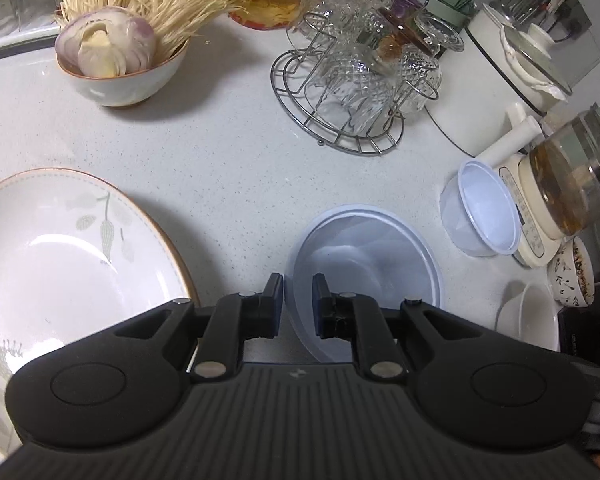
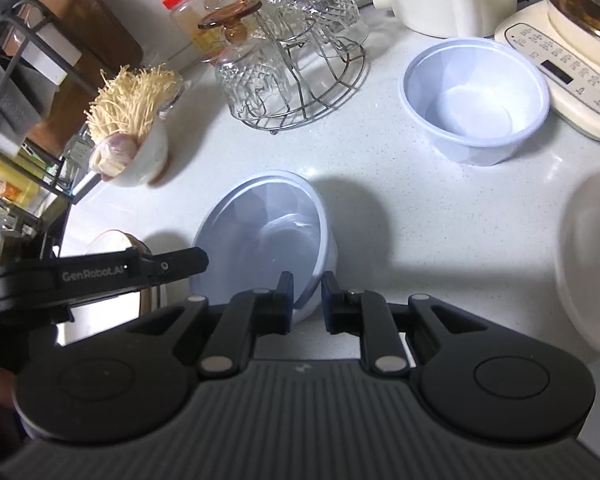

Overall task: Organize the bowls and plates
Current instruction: 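Lift the light blue bowl with both grippers toward the plate stack, then lower the blue bowl onto the counter and open both grippers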

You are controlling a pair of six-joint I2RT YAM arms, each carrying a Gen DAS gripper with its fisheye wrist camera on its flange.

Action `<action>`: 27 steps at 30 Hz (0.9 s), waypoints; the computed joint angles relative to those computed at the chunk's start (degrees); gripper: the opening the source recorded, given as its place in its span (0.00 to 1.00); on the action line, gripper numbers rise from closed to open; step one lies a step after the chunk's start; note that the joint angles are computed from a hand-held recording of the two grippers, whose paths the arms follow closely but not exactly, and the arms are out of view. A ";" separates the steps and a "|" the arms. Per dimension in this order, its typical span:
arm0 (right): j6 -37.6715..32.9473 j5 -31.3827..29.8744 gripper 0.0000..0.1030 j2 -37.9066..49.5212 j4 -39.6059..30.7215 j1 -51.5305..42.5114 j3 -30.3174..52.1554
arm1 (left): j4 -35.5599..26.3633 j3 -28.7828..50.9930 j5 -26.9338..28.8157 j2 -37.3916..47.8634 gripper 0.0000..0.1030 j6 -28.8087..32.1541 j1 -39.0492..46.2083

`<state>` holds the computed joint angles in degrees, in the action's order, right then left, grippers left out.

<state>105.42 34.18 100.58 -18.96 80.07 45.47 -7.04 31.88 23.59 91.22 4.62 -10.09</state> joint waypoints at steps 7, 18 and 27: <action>-0.48 -0.64 0.32 -0.09 -5.30 -0.70 4.12 | -4.74 1.80 -0.62 -3.56 0.35 2.21 2.99; 4.64 10.33 0.52 -5.93 -29.91 5.87 13.89 | -21.97 6.49 0.35 -19.81 0.35 4.16 4.82; 14.47 15.43 0.52 -3.90 -47.03 10.68 21.08 | -24.75 6.29 1.42 -28.49 0.35 0.42 -2.48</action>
